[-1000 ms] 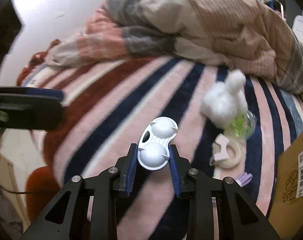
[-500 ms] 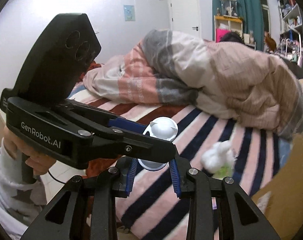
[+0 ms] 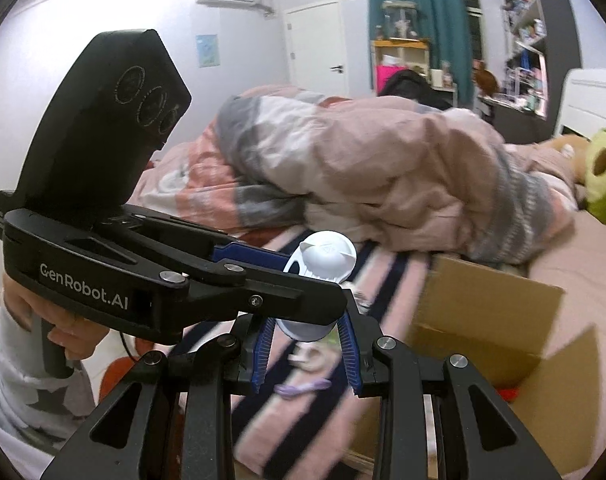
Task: Organize objects
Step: 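Carry the lens case into the box and open the right gripper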
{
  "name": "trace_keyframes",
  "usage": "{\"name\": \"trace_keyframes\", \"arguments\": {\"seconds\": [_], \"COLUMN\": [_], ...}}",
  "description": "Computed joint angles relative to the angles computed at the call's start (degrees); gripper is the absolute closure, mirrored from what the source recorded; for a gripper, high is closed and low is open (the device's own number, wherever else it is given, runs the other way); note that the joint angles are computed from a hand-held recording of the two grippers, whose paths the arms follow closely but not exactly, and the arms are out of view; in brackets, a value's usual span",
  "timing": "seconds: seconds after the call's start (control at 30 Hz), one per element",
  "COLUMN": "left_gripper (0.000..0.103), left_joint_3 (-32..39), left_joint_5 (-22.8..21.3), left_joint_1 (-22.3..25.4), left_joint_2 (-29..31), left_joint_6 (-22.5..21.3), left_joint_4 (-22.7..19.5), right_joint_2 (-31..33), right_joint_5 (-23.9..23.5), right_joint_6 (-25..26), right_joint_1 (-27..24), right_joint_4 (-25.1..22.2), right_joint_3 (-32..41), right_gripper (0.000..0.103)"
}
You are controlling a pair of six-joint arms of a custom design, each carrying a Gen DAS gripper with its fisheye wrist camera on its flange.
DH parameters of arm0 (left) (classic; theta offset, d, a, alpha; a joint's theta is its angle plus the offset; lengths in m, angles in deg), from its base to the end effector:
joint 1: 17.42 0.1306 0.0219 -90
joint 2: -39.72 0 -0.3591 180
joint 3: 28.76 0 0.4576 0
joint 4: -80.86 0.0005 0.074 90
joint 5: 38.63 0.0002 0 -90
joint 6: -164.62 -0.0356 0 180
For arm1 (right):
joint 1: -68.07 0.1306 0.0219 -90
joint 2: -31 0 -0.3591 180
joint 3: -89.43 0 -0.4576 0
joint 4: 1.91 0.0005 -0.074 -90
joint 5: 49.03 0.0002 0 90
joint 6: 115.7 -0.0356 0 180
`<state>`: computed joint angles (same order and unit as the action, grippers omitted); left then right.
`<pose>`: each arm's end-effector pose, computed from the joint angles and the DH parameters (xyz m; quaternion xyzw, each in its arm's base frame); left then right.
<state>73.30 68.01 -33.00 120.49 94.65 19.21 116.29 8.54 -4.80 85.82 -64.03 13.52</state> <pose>0.4527 -0.1373 0.5810 0.0258 0.8998 -0.2521 0.3553 0.4716 0.1705 0.5644 -0.3962 0.7954 0.2458 0.3873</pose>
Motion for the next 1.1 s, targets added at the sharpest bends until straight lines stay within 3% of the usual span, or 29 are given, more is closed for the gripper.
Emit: {"name": "trace_keyframes", "arguments": {"seconds": [0.37, 0.73, 0.83, 0.9, 0.97, 1.1], "left_gripper": [0.07, 0.07, 0.059, 0.042, 0.034, 0.032], "left_joint_3": [18.28, 25.21, 26.89, 28.09, 28.28, 27.54], "left_joint_5": [-1.06, -2.18, -5.18, -8.09, -9.28, -9.66], "left_joint_1": [-5.2, -6.68, -7.24, -7.58, -7.6, -7.44], "left_joint_2": [17.66, 23.96, 24.93, 25.56, 25.45, 24.45], "left_joint_6": [-0.94, -0.73, -0.93, -1.09, -0.81, -0.6], "left_joint_4": [-9.25, -14.02, -15.8, -17.49, -17.86, -17.43], "right_joint_2": [7.36, 11.0, 11.41, 11.15, 10.69, 10.61], "right_joint_5": [-2.28, -1.3, -0.54, 0.93, 1.79, 2.05], "right_joint_6": [1.6, 3.64, 4.22, 4.51, 4.55, 4.5], "right_joint_1": [-8.9, -11.25, -11.24, -11.1, -11.09, -10.94], "right_joint_4": [-8.74, -14.82, -15.92, -15.72, -14.94, -14.65], "right_joint_3": [7.22, 10.98, 11.61, 11.34, 10.74, 10.78], "right_gripper": [0.077, 0.077, 0.076, 0.069, 0.05, 0.048]}}
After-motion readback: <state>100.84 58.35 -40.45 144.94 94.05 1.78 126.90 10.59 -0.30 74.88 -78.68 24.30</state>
